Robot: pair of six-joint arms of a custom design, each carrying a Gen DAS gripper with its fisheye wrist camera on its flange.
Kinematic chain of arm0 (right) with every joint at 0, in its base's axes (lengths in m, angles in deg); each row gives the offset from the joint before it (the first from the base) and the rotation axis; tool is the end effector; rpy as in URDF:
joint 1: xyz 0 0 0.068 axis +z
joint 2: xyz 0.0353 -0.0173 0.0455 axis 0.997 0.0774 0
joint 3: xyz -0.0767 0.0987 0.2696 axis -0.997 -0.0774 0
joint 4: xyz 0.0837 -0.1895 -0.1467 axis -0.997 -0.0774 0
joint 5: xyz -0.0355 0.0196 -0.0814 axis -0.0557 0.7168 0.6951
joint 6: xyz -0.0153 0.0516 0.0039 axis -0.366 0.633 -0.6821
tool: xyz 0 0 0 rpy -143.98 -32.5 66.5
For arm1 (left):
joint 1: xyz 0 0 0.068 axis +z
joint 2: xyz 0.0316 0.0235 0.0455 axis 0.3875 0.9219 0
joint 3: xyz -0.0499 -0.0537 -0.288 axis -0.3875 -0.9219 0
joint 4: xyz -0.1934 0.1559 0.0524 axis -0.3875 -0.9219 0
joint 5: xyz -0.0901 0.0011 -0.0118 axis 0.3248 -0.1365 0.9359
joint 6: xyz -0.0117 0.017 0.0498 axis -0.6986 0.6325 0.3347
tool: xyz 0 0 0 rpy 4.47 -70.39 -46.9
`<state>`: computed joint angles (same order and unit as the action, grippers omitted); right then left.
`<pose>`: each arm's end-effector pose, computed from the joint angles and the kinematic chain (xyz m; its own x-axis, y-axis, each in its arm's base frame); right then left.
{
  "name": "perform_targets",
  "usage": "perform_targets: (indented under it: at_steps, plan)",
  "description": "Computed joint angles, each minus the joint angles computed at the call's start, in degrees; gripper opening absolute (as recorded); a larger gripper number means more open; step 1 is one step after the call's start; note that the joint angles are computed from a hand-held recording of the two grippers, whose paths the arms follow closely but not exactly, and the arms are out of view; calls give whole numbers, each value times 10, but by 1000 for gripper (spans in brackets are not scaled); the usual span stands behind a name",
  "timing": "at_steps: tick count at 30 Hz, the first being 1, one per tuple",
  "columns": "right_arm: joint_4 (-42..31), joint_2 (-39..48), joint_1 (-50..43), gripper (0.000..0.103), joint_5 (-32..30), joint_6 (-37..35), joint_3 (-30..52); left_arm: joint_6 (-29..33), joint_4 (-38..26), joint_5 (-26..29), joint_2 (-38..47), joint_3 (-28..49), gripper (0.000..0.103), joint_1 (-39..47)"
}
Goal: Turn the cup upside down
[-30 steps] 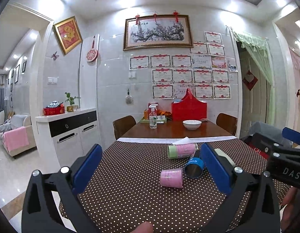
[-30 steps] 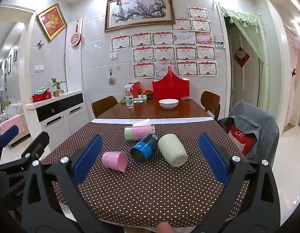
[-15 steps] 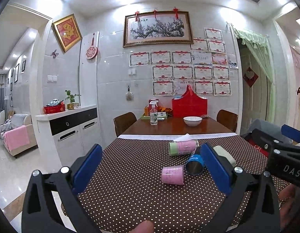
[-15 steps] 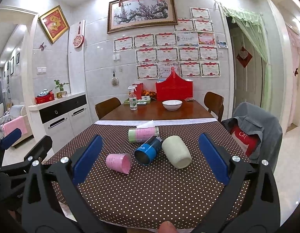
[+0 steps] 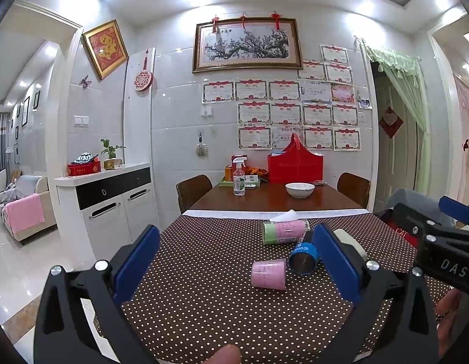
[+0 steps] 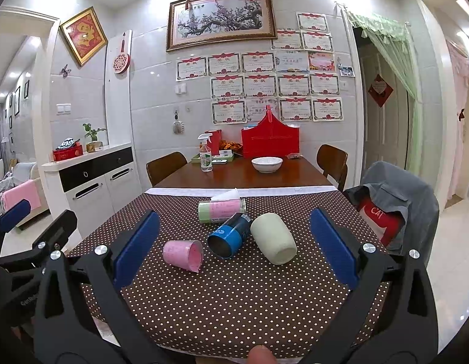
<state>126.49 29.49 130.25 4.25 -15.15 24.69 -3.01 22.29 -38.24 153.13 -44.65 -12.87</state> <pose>0.2576 0.2354 0.2142 -0.2126 0.0031 -0.9771 -0.3511 0.9330 0.0794 0.1908 -0.1005 0.2330 -0.1568 -0.0208 -0.9874 -0.3659 0.9299 0.0385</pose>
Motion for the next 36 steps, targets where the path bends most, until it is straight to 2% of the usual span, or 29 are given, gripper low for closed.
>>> perform_targets:
  at_steps: [16, 22, 30, 36]
  plan:
    - [-15, 5, 0, 97, 3, -8, 20, 6, 0, 13, 6, 9, 99, 8]
    - [-26, 12, -5, 97, -3, -10, 36, 19, 1, 36, 21, 27, 99, 24]
    - [-67, 62, -37, 97, -41, -24, 110, 52, 2, 123, 80, 78, 99, 90]
    - [-129, 124, -74, 97, -78, -24, 202, 85, -18, 212, 170, 159, 99, 168]
